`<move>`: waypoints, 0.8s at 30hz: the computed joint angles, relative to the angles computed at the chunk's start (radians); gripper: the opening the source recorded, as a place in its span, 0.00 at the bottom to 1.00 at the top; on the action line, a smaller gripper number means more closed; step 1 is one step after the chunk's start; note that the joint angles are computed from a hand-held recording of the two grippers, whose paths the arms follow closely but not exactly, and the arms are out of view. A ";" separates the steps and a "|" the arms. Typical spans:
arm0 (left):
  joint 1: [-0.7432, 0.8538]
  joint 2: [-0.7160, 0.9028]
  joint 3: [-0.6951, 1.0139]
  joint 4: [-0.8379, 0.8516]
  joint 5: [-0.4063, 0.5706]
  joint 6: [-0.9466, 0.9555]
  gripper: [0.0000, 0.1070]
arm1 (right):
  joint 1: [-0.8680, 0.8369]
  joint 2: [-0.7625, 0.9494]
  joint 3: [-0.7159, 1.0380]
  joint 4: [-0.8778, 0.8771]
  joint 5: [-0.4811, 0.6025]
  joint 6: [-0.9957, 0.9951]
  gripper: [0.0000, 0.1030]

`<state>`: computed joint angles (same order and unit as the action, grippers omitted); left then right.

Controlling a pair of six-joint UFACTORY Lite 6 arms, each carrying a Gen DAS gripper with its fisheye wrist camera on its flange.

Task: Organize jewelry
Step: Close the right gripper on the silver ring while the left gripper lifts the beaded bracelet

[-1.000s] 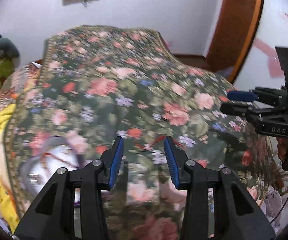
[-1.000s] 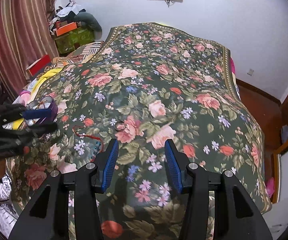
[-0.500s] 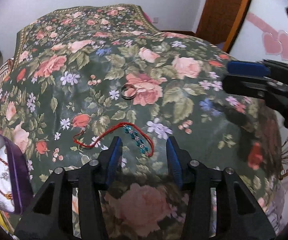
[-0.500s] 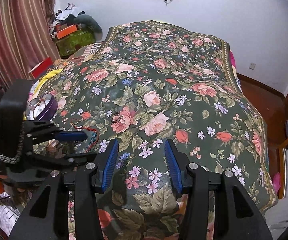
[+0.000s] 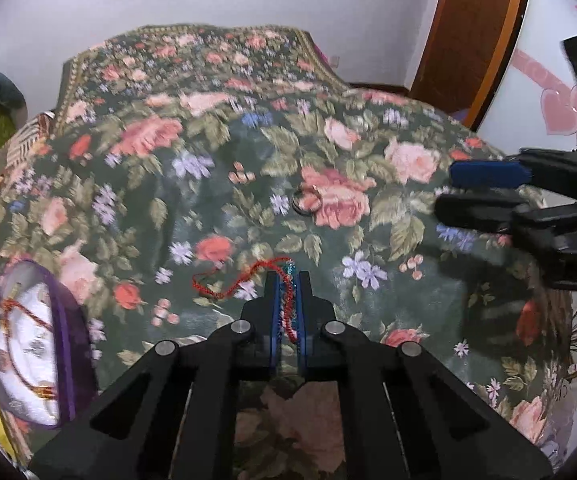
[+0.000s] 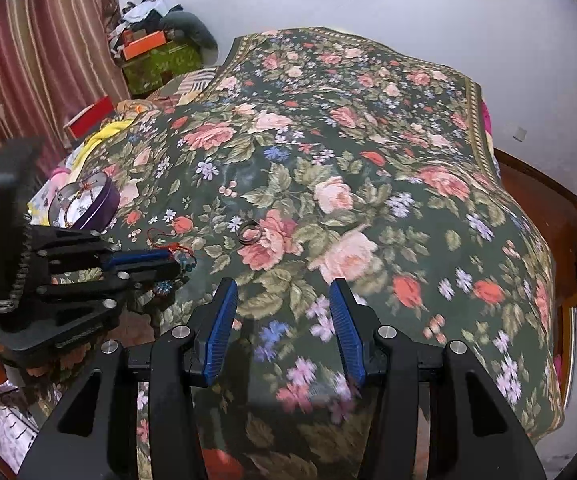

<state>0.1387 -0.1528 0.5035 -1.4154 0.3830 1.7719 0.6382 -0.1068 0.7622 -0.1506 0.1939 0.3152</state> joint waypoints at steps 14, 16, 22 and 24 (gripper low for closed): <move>0.271 -0.048 0.085 0.060 0.242 0.022 0.05 | 0.024 0.378 0.358 0.180 0.119 -0.240 0.43; 0.291 -0.029 0.096 0.060 0.254 0.029 0.05 | 0.023 0.423 0.402 0.227 0.140 -0.286 0.43; 0.330 0.007 0.095 0.050 0.282 0.066 0.05 | 0.044 0.506 0.487 0.162 0.163 -0.220 0.41; 0.337 0.010 0.094 0.049 0.288 0.072 0.05 | 0.056 0.511 0.489 0.130 0.164 -0.197 0.33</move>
